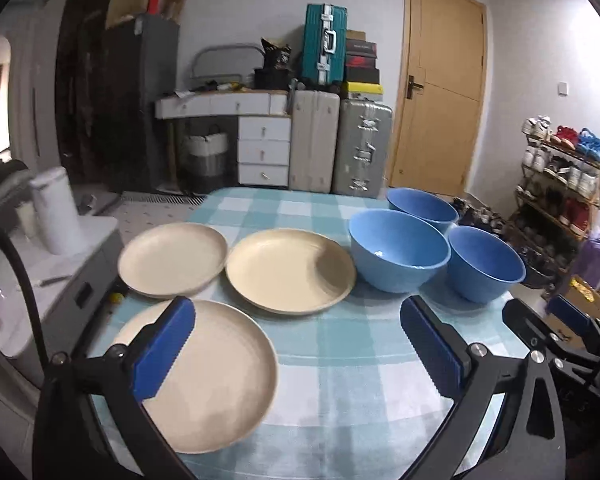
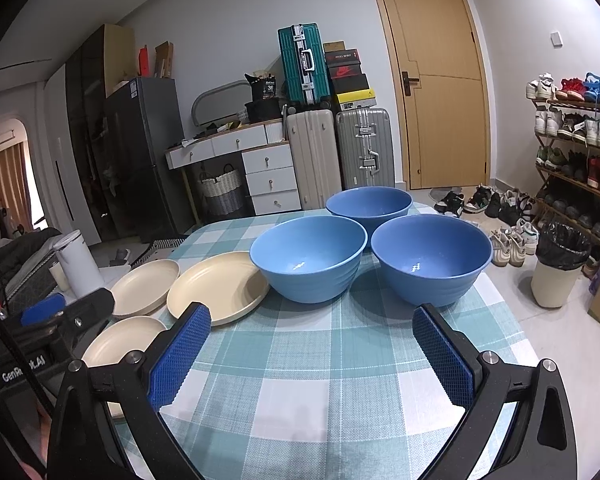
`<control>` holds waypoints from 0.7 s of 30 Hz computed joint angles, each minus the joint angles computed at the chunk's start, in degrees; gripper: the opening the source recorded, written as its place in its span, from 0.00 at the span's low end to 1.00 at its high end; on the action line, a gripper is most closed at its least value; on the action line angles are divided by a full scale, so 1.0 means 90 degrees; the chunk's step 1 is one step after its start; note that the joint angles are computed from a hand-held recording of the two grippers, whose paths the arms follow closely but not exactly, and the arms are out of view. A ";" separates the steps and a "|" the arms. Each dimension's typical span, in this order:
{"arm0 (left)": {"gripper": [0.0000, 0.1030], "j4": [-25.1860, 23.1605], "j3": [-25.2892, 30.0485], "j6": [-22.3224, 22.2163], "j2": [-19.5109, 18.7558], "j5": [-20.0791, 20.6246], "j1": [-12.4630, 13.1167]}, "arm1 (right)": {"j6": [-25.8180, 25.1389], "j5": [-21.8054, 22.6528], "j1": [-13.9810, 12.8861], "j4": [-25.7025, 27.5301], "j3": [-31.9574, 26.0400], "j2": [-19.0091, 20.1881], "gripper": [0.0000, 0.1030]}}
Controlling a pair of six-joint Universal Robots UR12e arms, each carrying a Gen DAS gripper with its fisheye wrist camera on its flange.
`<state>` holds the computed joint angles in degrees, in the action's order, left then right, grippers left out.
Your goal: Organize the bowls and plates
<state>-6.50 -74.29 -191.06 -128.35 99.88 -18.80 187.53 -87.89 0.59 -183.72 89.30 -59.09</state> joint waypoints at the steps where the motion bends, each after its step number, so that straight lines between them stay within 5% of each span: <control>1: 1.00 0.0070 -0.0012 0.0020 0.0001 0.0019 -0.0003 | -0.0007 0.0010 -0.0001 -0.0004 0.0005 -0.0004 1.00; 8: 1.00 0.0223 -0.0052 0.0225 0.0021 0.0121 -0.0008 | -0.0030 0.0019 0.0000 0.0010 0.0004 -0.0003 1.00; 14: 1.00 0.0239 -0.0139 -0.0070 0.0085 -0.0019 0.0099 | -0.0065 0.0051 0.0000 -0.0005 0.0011 -0.0007 1.00; 18: 1.00 0.1235 -0.0505 -0.0359 0.0206 -0.0022 0.0190 | -0.0205 0.0113 0.0006 -0.0347 0.0091 -0.0020 1.00; 21: 1.00 0.1301 -0.0535 -0.0225 0.0227 0.0364 0.0179 | -0.0158 0.0212 0.0002 -0.0767 0.0161 -0.0001 1.00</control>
<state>5.21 -79.11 -193.08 -126.31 103.16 -17.19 186.10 -85.98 0.62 -190.62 90.75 -59.10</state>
